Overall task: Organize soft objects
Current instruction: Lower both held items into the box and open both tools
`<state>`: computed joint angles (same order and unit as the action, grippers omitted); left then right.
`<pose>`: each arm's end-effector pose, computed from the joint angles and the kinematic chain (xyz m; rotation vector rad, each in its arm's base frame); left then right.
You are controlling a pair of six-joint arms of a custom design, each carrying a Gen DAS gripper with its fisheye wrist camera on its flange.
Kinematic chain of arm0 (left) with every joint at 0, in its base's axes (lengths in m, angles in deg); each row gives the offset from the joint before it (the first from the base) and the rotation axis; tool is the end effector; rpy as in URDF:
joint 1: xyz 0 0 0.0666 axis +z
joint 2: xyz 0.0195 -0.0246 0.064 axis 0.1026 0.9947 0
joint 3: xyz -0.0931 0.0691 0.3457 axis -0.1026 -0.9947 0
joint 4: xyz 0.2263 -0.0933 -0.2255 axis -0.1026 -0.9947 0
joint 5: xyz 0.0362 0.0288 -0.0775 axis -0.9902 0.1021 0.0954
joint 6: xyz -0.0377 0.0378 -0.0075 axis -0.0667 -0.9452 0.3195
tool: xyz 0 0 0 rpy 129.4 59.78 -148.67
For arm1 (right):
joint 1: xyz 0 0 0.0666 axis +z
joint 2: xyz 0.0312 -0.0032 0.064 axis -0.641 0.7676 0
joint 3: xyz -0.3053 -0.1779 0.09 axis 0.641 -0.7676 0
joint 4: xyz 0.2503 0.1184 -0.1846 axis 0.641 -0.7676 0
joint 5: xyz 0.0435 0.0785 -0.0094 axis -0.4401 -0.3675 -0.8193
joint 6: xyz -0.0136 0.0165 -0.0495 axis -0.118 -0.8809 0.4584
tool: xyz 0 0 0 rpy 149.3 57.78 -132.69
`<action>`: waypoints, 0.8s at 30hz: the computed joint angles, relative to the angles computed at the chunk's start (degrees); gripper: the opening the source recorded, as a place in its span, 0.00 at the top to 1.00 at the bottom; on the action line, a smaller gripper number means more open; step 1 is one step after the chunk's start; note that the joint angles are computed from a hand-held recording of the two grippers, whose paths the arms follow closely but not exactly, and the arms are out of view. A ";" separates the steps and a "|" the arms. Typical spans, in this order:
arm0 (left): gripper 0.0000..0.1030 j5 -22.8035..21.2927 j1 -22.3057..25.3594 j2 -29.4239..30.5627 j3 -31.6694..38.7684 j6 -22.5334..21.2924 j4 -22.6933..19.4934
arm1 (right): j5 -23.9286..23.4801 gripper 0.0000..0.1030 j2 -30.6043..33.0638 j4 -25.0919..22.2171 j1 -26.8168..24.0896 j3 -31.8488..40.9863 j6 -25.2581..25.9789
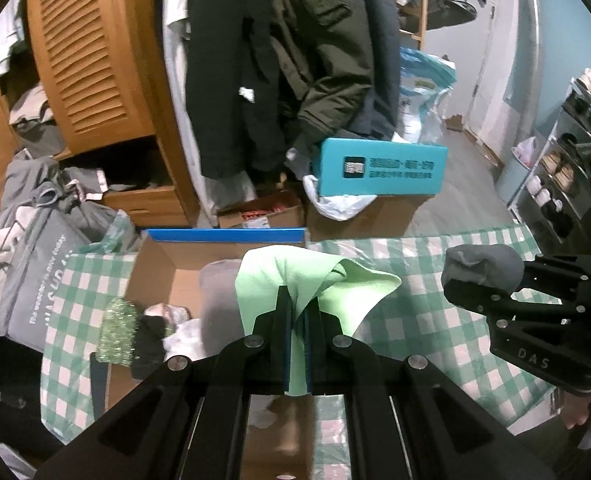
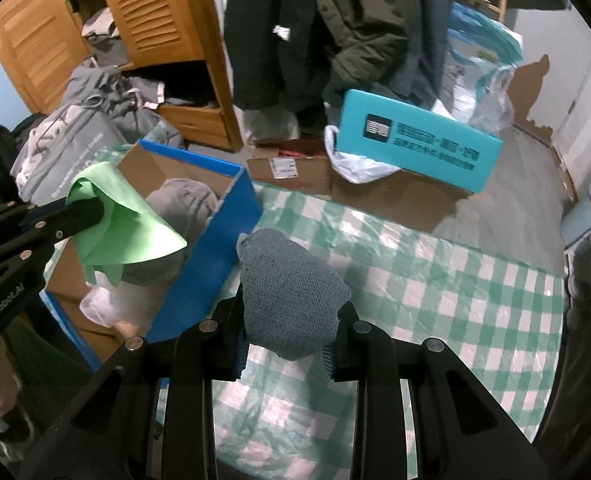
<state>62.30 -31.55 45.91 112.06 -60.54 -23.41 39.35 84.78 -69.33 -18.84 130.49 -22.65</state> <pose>0.4540 -0.3412 0.4792 0.5034 2.4311 -0.1656 0.4264 0.1617 0.4550 -0.0601 2.6037 0.1903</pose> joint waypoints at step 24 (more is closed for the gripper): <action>0.95 -0.41 10.16 -2.88 -10.39 1.03 1.30 | -3.02 0.74 19.90 -6.60 6.16 23.29 2.71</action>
